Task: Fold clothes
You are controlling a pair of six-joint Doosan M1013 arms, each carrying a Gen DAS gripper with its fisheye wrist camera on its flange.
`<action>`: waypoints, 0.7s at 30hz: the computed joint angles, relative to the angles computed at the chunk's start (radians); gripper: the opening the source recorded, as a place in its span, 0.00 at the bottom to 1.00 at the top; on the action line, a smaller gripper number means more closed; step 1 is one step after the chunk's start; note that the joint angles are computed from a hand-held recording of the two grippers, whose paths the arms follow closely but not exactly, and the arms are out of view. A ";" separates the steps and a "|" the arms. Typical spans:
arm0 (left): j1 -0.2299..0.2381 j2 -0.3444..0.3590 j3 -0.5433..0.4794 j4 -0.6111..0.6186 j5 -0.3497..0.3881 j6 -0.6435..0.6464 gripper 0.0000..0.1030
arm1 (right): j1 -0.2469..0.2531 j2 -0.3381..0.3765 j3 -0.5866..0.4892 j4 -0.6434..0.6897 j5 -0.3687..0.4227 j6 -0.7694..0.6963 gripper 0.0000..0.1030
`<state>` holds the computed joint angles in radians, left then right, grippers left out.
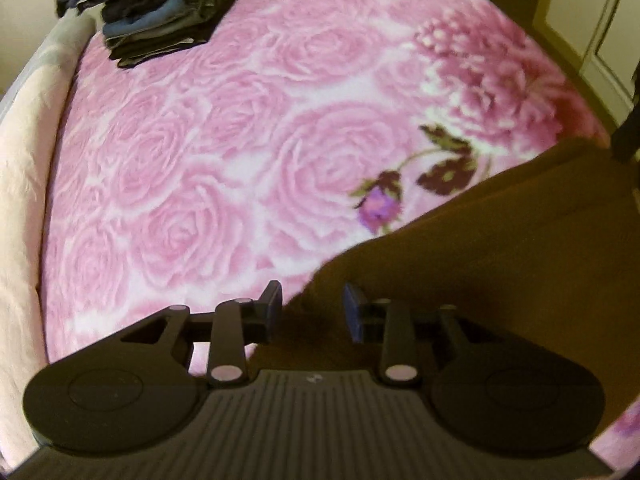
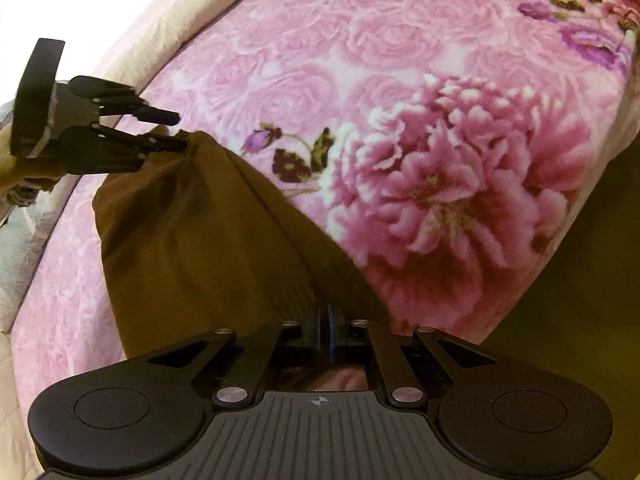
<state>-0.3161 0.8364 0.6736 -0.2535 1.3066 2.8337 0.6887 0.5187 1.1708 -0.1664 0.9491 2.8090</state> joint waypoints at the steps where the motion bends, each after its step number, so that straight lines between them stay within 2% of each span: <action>1: 0.002 -0.013 0.021 -0.012 0.006 0.011 0.28 | 0.004 0.000 0.001 -0.003 -0.002 0.009 0.06; 6: -0.003 -0.078 0.151 -0.042 0.024 0.070 0.28 | 0.026 0.004 -0.003 -0.064 0.003 0.073 0.06; 12: -0.018 -0.121 0.249 -0.101 0.048 0.110 0.28 | 0.034 0.011 -0.012 -0.122 0.032 0.119 0.08; 13: -0.022 -0.128 0.261 -0.111 0.048 0.122 0.28 | 0.034 0.011 -0.012 -0.130 0.034 0.121 0.15; 14: -0.026 -0.134 0.272 -0.121 0.048 0.140 0.28 | 0.033 0.011 -0.011 -0.124 0.030 0.111 0.66; 15: -0.029 -0.140 0.283 -0.130 0.049 0.163 0.28 | 0.033 0.013 -0.012 -0.123 0.031 0.104 0.94; 17: -0.037 -0.149 0.301 -0.131 0.044 0.214 0.28 | 0.033 0.013 -0.004 -0.121 0.008 0.085 0.94; 20: -0.045 -0.153 0.311 -0.125 0.043 0.254 0.28 | 0.032 0.024 -0.019 -0.107 0.025 0.046 0.94; 21: -0.045 -0.151 0.308 -0.123 0.045 0.252 0.28 | 0.034 0.026 -0.023 -0.116 0.028 0.036 0.91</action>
<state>-0.3614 0.6853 0.9815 -0.3760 1.3517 3.0861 0.7228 0.5449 1.1481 -0.2820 0.9776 2.8450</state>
